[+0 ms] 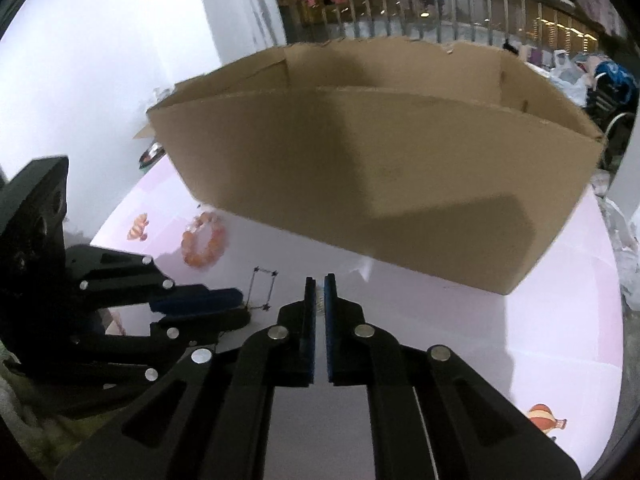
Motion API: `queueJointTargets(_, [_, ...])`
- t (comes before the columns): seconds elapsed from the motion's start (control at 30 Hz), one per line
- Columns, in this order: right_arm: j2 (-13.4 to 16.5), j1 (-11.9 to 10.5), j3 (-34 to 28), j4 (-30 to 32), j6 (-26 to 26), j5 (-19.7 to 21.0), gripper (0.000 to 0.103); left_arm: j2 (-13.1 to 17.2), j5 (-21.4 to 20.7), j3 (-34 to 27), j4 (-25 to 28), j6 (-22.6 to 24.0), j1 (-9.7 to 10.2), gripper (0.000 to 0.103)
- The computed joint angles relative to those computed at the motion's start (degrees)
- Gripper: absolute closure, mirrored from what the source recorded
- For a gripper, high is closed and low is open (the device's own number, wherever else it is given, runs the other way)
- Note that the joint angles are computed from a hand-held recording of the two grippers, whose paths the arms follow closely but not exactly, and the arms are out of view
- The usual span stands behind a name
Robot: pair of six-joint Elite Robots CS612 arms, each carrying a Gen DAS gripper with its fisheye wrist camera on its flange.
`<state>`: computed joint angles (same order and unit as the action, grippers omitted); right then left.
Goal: Organize jewelry
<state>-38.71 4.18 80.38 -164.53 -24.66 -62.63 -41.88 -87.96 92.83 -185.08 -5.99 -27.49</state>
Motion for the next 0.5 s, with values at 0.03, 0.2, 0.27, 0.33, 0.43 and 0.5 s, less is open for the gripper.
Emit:
queueJointTargets(0.03, [0.14,0.27,-0.15,0.09,-0.75,-0.83,0.081,0.00,0.00,0.00,0.00,0.00,0.00,0.094])
queueJointTargets(0.2, [0.97,1.29,-1.14,0.64,-4.05,-3.96,0.080,0.02,-0.04,-0.02,-0.08,-0.06,0.00,0.094])
queueJointTargets(0.27, [0.93,1.57,-1.29,0.70,-4.94,-4.75,0.081,0.01,-0.05,0.00,-0.11,-0.08,0.00,0.094])
queueJointTargets(0.33, [0.98,1.55,-1.73,1.71,-4.84,-4.51,0.092,0.00,-0.02,0.01,-0.16,-0.20,-0.02,0.094])
queueJointTargets(0.43, [1.09,1.30,-2.40,2.92,-3.49,-3.70,0.099,-0.05,-0.01,0.09,-0.30,-0.40,-0.07,0.094])
queueJointTargets(0.5, [1.06,0.81,-2.46,3.20,-2.12,-2.00,0.101,-0.08,0.07,0.18,-0.47,-0.48,-0.14,0.094])
